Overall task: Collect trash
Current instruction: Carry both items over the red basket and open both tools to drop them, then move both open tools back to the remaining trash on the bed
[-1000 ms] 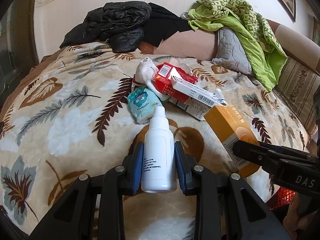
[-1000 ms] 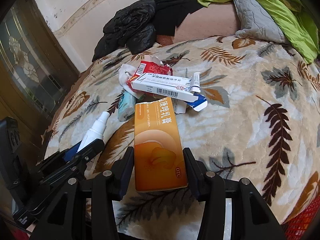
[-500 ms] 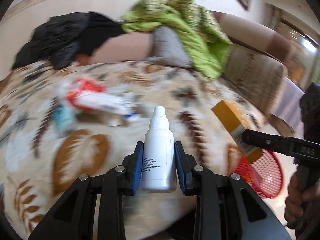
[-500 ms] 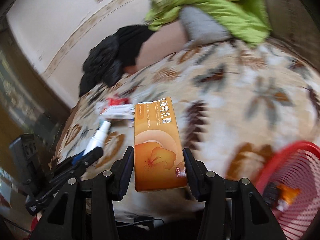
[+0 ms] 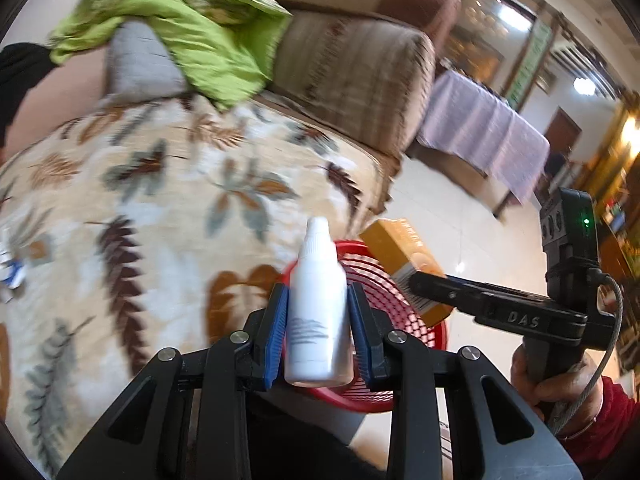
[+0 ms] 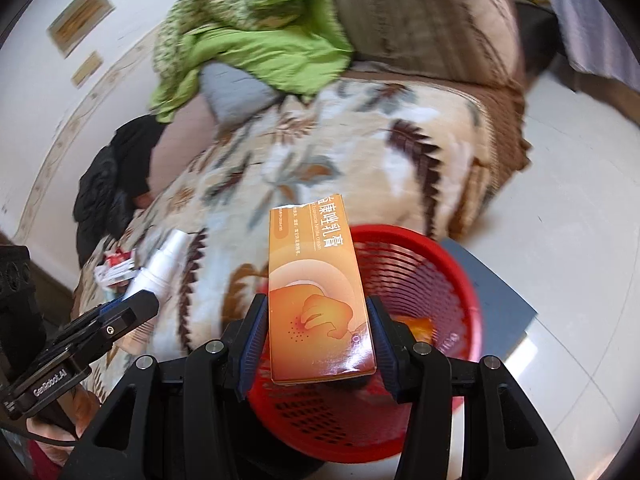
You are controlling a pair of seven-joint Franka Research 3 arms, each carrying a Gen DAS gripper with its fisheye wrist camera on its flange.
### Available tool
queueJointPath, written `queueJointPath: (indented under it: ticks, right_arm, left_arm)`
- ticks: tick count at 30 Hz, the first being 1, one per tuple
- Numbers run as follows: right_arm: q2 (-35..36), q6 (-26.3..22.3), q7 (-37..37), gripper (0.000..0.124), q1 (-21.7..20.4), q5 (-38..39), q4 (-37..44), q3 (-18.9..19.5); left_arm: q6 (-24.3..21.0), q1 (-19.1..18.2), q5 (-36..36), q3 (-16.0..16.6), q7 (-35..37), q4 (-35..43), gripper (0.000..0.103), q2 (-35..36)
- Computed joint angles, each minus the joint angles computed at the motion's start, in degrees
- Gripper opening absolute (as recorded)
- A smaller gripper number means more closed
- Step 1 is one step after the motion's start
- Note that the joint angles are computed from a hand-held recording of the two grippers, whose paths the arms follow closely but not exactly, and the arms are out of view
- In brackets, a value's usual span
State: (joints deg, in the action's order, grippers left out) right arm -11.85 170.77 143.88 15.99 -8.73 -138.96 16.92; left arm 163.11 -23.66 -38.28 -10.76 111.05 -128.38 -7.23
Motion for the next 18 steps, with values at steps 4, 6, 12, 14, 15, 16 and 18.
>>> queueJointPath:
  ticks: [4, 6, 12, 14, 15, 16, 18]
  right_arm:
    - [-1.16, -1.37, 2.3, 0.063, -1.56, -0.84, -1.75, -0.04]
    - [-1.48, -1.19, 3.01, 0.064, -2.12, -1.43, -2.0, 0.22]
    - [0.94, 2.51, -0.57, 0.064, 0.06, 0.77, 0.0, -0.71]
    - [3.6, 3.39, -5.02, 0.064, 3.15, 4.06, 2.6, -2.15]
    - [4.64, 3.43, -7.39, 0.064, 4.64, 5.86, 3.74, -2.88]
    - [6.11, 3.41, -10.26, 0.064, 6.28, 7.85, 5.47, -3.48]
    - [8.77, 3.19, -15.37, 0.064, 8.79, 11.24, 8.68, -4.2]
  left_arm:
    - [-0.92, 0.28, 2.18, -1.61, -1.92, 2.15, 0.056, 2.75]
    - [-0.71, 0.37, 0.11, -1.6, -0.26, 1.48, 0.056, 2.05]
    - [1.58, 1.82, 2.26, 0.24, -3.98, -2.59, 0.057, -1.89]
    - [3.58, 3.22, 6.03, 0.86, -7.84, -5.76, 0.058, -4.55]
    - [4.1, 3.57, 7.83, 1.19, -9.47, -6.74, 0.058, -5.39]
    - [5.01, 4.46, 9.96, 1.54, -11.37, -8.41, 0.059, -6.74]
    - [5.95, 6.11, 13.56, 2.29, -14.78, -10.74, 0.059, -8.7]
